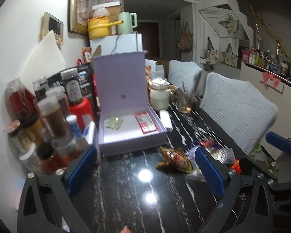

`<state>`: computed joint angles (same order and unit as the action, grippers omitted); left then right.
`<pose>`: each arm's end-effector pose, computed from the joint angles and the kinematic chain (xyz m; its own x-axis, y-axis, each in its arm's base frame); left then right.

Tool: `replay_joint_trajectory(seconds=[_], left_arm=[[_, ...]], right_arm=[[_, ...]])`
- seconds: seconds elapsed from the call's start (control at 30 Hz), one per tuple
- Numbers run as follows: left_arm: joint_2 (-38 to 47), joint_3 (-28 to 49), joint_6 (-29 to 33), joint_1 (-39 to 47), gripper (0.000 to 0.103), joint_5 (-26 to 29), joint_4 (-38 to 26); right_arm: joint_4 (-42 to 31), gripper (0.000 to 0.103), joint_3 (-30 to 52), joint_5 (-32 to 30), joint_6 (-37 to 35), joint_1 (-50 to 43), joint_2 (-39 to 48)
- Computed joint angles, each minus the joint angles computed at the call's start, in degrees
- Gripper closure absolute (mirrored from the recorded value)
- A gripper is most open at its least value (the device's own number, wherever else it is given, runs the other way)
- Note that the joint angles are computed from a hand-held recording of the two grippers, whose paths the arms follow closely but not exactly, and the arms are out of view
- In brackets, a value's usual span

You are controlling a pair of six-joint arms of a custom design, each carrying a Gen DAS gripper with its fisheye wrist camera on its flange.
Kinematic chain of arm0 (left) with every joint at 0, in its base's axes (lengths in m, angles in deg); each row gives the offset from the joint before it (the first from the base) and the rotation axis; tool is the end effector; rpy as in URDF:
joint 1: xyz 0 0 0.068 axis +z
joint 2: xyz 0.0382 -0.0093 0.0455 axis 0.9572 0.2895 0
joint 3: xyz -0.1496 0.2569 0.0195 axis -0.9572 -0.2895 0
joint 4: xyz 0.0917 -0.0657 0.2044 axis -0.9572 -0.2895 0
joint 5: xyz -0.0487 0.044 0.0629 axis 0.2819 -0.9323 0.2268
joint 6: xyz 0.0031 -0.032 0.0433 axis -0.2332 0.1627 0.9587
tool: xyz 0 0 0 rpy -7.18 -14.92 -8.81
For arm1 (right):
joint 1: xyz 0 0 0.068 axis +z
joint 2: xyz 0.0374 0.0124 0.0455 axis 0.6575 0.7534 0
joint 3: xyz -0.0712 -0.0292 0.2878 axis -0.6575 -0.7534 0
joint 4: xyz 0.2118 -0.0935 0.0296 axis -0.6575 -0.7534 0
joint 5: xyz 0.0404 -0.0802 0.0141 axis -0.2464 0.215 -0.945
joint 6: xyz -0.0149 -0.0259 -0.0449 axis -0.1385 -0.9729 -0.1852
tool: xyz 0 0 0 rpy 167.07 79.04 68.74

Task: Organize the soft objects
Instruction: 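Withdraw both open tools from the box back over the table, then grasp clear zip bag with left tool while right tool grasps red candy packet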

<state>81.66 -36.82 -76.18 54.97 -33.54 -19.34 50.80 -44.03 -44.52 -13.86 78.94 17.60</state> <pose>0.2153 -0.0560 0.1656 -0.5194 -0.0617 -0.8523 -0.1529 0.9880 0.0216 0.2408 0.1785 0.1635 -0.4301 -0.2356 -0.8715 -0.4392 0.8980 -0.0261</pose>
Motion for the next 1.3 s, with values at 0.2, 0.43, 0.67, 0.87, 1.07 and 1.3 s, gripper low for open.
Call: replay_joint_trajectory(seconds=[0.2,0.43,0.67,0.87,1.07,1.3], left_arm=[[3.50,-2.19,-2.39,-3.62,0.000,-0.08,3.89],[11.20,-3.39,-2.74,-6.91,0.000,-0.38,12.92],[20.16,1.76,-3.93,-6.37,0.000,4.65,13.14],[28.05,6.86,-5.68,-6.67,0.000,8.76,13.40],[35.02,13.73,-5.82,-7.77,0.000,12.40,11.09],[40.86,22.49,-5.91,-8.26,0.000,13.75,5.09]], right_arm=[[5.52,0.017,-5.81,-1.50,2.68,-1.53,1.74],[15.06,0.017,-11.32,-5.29,4.08,-5.73,6.42],[20.03,0.017,-13.74,-7.86,4.21,-10.94,11.59],[22.80,0.017,-14.22,-10.93,2.97,-16.59,16.42],[21.07,0.017,-10.87,-14.83,1.28,-21.95,20.71],[17.46,0.017,-6.46,-18.18,-0.49,-26.41,24.35]])
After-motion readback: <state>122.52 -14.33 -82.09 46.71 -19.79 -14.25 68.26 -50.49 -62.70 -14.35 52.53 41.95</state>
